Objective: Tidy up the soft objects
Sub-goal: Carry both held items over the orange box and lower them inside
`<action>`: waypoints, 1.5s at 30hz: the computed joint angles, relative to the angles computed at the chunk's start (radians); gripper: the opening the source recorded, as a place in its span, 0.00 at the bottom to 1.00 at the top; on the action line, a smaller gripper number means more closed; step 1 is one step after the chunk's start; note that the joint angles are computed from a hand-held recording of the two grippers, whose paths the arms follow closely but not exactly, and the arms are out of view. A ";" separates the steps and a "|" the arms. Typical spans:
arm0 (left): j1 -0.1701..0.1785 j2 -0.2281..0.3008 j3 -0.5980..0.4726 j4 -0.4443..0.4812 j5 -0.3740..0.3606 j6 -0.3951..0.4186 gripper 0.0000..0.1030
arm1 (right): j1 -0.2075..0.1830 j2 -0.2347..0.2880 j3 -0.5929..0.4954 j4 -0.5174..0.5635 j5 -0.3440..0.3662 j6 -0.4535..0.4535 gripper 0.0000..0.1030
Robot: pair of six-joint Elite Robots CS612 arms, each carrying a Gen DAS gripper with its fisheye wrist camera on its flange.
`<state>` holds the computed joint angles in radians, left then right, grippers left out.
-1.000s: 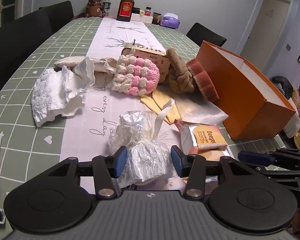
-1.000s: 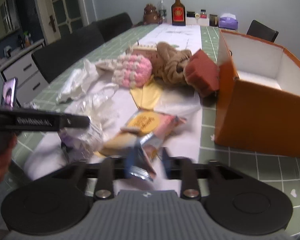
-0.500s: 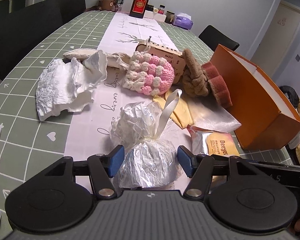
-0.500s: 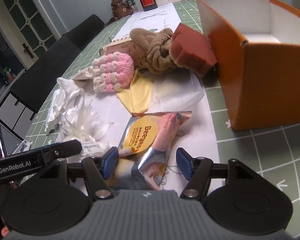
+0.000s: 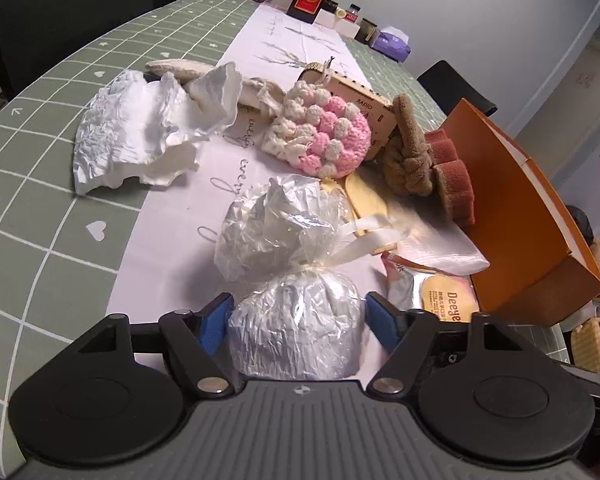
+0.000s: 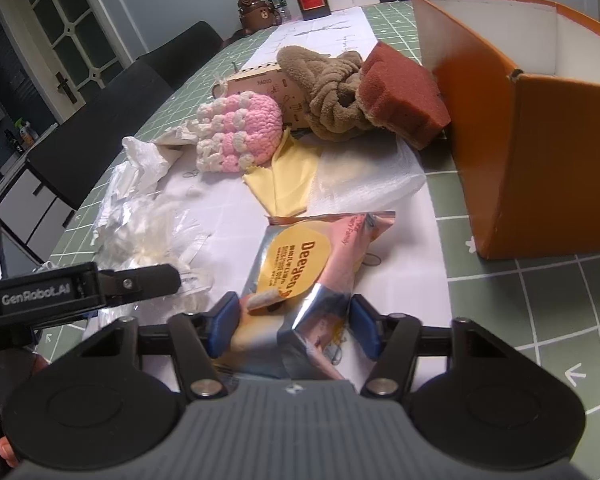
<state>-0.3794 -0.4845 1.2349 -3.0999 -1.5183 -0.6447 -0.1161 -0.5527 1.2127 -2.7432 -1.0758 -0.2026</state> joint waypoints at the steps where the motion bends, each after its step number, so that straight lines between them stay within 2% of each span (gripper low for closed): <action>1: -0.003 -0.001 0.002 -0.007 0.012 0.004 0.74 | 0.000 -0.001 0.001 -0.003 -0.002 -0.004 0.52; 5: -0.009 -0.006 0.006 -0.010 0.031 0.044 0.65 | 0.004 -0.007 0.015 -0.027 -0.013 -0.036 0.45; 9: -0.014 -0.016 0.013 -0.006 0.043 0.080 0.60 | 0.005 -0.018 0.026 -0.035 -0.009 -0.079 0.32; 14: -0.015 -0.037 0.023 0.005 0.041 0.117 0.58 | 0.001 -0.042 0.047 -0.056 0.011 -0.150 0.31; 19: -0.005 -0.054 0.003 0.046 -0.027 0.157 0.58 | -0.008 -0.063 0.043 -0.071 0.035 -0.212 0.31; 22: -0.003 -0.059 -0.027 0.081 -0.057 0.186 0.58 | -0.016 -0.072 0.028 -0.092 0.034 -0.230 0.31; 27: -0.014 -0.055 -0.107 0.140 -0.075 0.280 0.58 | -0.031 -0.075 -0.017 -0.122 0.004 -0.245 0.31; 30: -0.023 -0.039 -0.181 0.198 -0.096 0.328 0.58 | -0.040 -0.069 -0.064 -0.093 -0.016 -0.261 0.31; 33: -0.031 -0.011 -0.276 0.273 -0.123 0.366 0.58 | -0.049 -0.057 -0.119 -0.049 -0.039 -0.269 0.31; 38: -0.044 0.062 -0.464 0.418 -0.167 0.405 0.58 | -0.060 -0.025 -0.216 -0.017 -0.129 -0.304 0.31; 41: -0.052 0.131 -0.620 0.547 -0.196 0.429 0.58 | -0.071 0.002 -0.278 0.017 -0.176 -0.322 0.31; 45: -0.064 0.257 -0.888 0.766 -0.232 0.452 0.58 | -0.084 0.043 -0.372 0.125 -0.227 -0.358 0.31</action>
